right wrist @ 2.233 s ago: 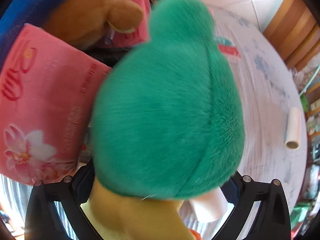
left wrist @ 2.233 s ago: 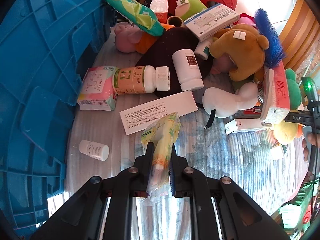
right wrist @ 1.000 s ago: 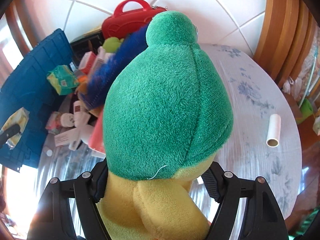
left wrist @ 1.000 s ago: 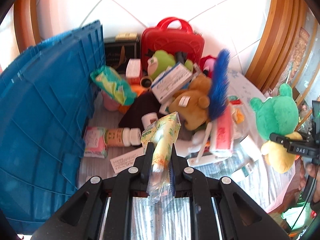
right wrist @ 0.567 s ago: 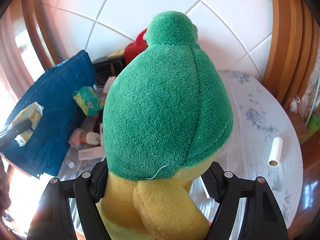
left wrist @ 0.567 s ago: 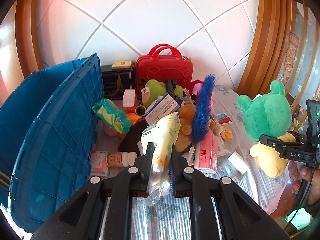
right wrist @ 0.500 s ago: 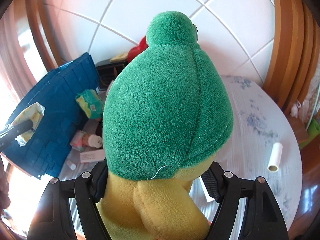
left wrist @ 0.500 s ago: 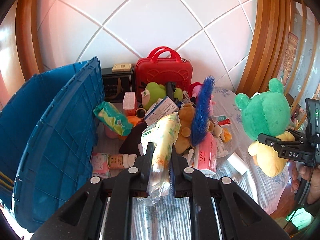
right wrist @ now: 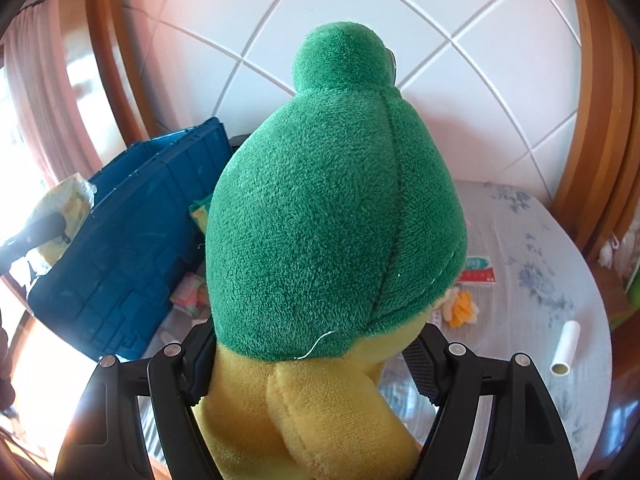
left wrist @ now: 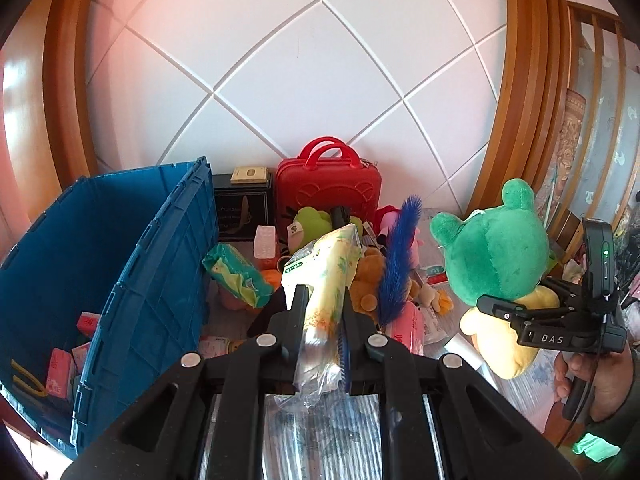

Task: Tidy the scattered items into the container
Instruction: 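Carry the yellow packet and duck plush over the blue crate with both tools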

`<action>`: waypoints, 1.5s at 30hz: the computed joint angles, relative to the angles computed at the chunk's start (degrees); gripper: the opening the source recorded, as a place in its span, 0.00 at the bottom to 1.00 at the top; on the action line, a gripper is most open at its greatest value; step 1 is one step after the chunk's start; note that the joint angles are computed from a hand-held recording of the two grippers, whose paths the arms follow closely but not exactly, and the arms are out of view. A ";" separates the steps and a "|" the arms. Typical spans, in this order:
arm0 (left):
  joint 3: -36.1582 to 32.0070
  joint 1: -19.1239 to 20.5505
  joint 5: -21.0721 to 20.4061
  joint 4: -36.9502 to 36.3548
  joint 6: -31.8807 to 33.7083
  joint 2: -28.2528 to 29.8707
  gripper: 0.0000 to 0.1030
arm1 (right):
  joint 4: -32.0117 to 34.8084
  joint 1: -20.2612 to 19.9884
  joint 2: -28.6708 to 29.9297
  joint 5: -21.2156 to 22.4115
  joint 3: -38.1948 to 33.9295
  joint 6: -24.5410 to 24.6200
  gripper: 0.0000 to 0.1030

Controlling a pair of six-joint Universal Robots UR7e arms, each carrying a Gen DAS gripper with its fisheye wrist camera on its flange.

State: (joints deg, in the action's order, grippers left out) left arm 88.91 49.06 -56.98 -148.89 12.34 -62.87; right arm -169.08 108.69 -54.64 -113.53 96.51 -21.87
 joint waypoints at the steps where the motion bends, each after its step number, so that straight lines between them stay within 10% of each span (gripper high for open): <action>1: -0.14 0.09 -0.60 -0.18 0.32 -0.29 0.13 | -0.10 0.50 0.19 -0.25 -0.15 0.14 0.75; 18: -7.20 5.91 -8.33 0.60 5.82 -4.84 0.13 | 0.84 12.12 9.51 -5.96 -10.60 3.89 0.75; 45: -20.46 17.80 -5.74 6.04 9.03 -7.27 0.13 | 17.94 23.02 36.89 -0.34 -45.94 4.10 0.75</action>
State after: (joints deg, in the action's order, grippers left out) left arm 68.46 66.86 -62.72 -142.85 21.37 -70.15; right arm -151.14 131.71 -17.74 -113.87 50.57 -17.77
